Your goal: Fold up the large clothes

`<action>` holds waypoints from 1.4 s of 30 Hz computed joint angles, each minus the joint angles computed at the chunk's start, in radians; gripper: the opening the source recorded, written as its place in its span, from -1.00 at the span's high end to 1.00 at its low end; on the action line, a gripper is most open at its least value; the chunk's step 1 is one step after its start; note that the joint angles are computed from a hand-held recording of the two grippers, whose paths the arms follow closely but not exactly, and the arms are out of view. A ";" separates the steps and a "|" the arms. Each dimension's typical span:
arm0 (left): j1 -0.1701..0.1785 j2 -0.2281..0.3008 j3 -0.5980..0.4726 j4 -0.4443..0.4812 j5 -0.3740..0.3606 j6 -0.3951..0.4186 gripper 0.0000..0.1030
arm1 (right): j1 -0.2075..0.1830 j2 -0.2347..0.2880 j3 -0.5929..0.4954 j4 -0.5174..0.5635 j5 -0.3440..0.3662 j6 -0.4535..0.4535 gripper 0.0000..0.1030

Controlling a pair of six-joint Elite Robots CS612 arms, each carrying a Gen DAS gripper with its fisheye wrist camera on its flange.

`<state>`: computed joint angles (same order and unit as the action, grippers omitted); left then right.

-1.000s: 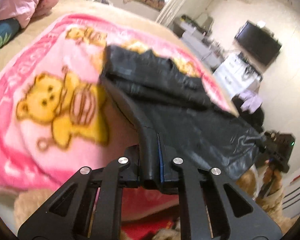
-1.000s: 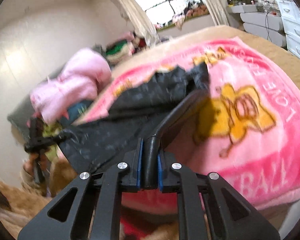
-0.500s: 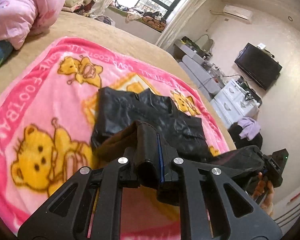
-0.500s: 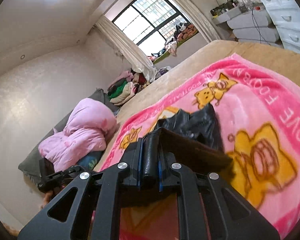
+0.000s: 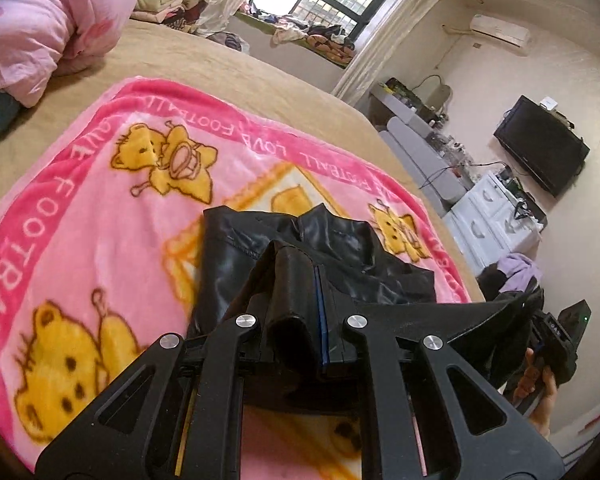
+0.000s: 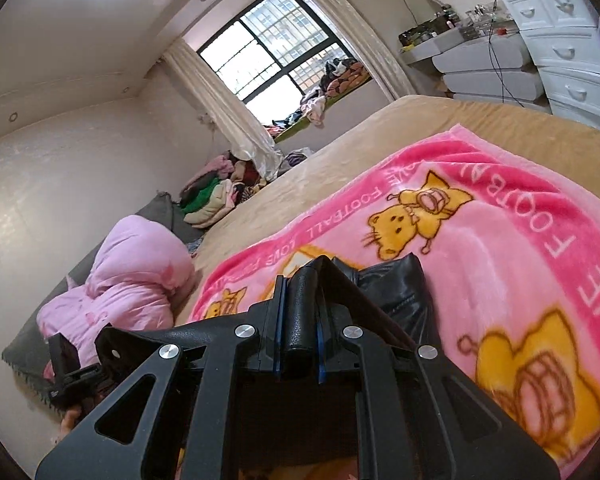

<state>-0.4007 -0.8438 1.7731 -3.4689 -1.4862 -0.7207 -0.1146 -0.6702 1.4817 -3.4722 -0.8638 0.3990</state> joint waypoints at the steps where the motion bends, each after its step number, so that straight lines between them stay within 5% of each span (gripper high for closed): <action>1: 0.003 0.005 -0.009 0.009 -0.002 -0.001 0.88 | 0.003 0.005 -0.010 0.009 -0.009 -0.001 0.79; 21: 0.025 0.084 -0.141 0.173 0.019 0.039 0.83 | 0.030 0.079 -0.133 0.166 -0.134 -0.090 0.79; 33: 0.046 0.120 -0.200 0.233 -0.034 0.037 0.75 | 0.046 0.097 -0.184 0.287 -0.196 -0.180 0.76; 38: 0.050 0.124 -0.201 0.213 -0.056 0.033 0.71 | 0.050 0.106 -0.205 0.320 -0.198 -0.200 0.64; 42: 0.052 0.125 -0.200 0.191 -0.078 0.027 0.60 | 0.045 0.115 -0.214 0.319 -0.156 -0.184 0.29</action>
